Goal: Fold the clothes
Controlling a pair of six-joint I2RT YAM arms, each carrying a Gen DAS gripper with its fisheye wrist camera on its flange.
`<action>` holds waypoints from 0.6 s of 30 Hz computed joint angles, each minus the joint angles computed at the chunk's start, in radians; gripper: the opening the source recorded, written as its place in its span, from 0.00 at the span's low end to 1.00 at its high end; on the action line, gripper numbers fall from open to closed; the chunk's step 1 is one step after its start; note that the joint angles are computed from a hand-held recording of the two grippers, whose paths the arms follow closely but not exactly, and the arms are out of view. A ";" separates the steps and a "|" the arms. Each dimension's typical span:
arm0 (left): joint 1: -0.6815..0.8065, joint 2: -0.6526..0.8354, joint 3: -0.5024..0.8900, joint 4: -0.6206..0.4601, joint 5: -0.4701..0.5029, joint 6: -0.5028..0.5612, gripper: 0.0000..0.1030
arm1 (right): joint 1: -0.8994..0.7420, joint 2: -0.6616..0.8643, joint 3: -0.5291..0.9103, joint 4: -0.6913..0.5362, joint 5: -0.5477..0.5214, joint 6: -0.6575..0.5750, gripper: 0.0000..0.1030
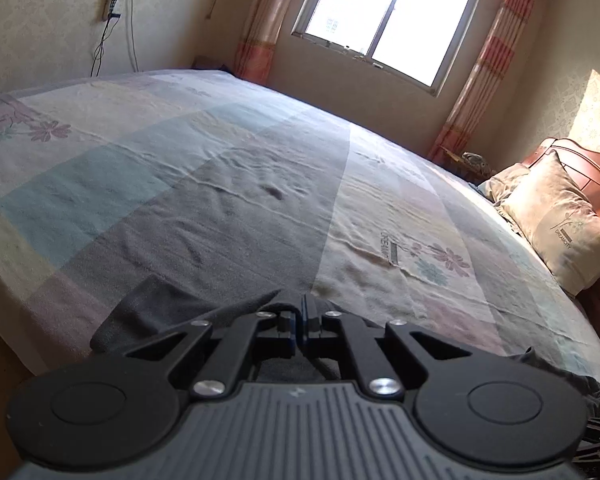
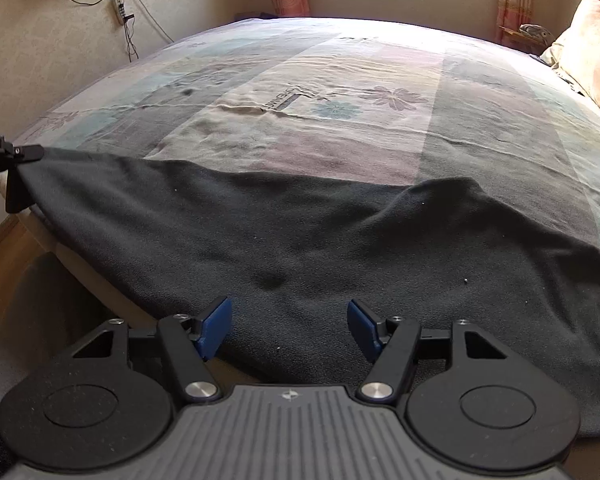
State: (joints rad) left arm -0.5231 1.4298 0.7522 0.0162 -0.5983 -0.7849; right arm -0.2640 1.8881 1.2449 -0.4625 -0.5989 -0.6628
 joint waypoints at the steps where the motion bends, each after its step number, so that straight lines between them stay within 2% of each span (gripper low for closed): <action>1: 0.002 0.003 -0.001 0.004 -0.005 0.017 0.06 | 0.007 0.006 0.001 -0.002 0.001 -0.005 0.67; 7: 0.098 0.129 -0.019 -0.038 0.120 -0.134 0.06 | 0.059 0.080 0.033 0.024 0.045 -0.001 0.64; 11: 0.107 0.097 -0.067 -0.021 0.109 -0.139 0.06 | 0.055 0.085 0.059 0.018 0.052 0.023 0.62; 15: 0.142 0.050 -0.110 0.054 0.143 -0.107 0.06 | 0.056 0.068 0.077 -0.034 -0.008 0.031 0.62; 18: 0.203 0.053 -0.172 0.174 0.249 -0.168 0.08 | 0.102 0.063 0.038 0.013 0.056 0.031 0.62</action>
